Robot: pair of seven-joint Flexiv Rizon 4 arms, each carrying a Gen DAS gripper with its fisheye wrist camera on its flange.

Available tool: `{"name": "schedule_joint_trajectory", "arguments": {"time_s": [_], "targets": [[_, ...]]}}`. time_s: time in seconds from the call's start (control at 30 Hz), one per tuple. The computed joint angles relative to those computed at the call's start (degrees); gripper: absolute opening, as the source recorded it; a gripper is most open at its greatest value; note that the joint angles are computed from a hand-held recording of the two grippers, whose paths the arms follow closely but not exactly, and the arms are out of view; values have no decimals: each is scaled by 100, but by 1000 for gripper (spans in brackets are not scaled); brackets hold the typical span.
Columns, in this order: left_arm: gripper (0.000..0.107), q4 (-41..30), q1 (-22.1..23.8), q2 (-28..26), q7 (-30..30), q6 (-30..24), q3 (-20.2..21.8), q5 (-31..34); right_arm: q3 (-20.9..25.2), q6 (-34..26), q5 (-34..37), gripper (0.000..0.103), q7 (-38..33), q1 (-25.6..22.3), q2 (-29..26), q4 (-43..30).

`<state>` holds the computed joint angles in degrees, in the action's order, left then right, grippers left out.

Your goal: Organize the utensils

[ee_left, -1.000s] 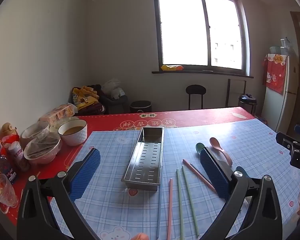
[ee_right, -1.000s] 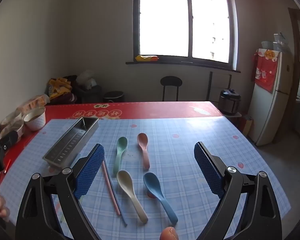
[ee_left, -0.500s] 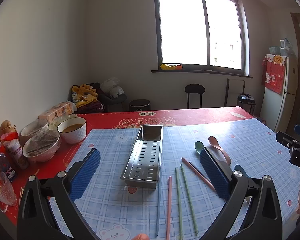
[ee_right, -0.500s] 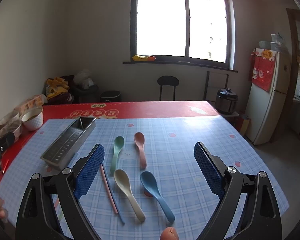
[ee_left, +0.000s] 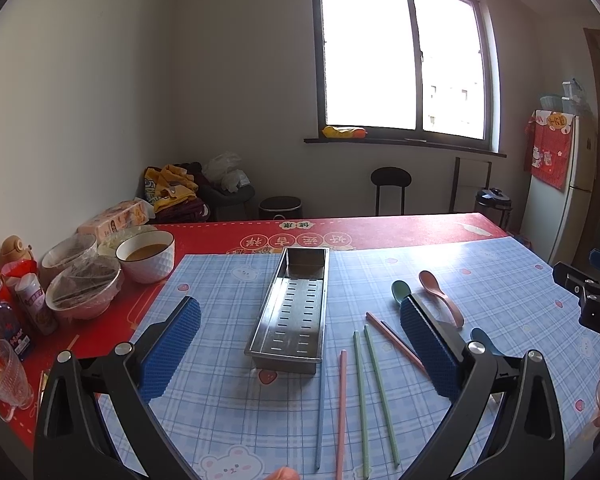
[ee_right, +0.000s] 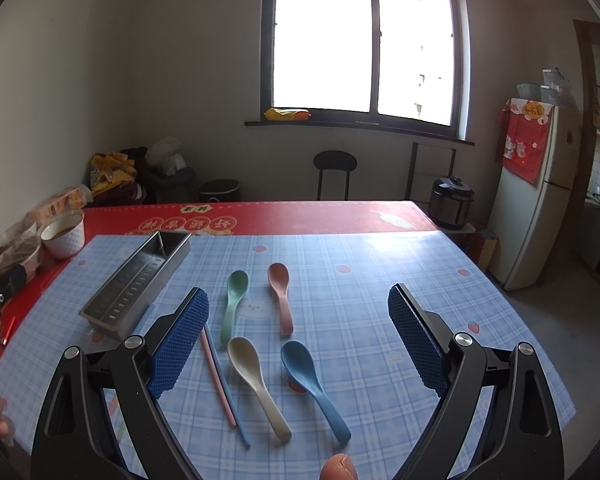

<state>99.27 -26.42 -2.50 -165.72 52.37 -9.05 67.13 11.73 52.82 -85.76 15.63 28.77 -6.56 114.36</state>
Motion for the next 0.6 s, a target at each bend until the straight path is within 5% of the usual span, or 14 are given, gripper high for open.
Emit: {"name": "schedule_joint_trajectory", "arguments": {"time_s": [0.6], "targets": [[98, 71, 66, 65, 20, 63, -14, -34, 2, -60, 27, 88, -22, 48, -40, -28]]}}
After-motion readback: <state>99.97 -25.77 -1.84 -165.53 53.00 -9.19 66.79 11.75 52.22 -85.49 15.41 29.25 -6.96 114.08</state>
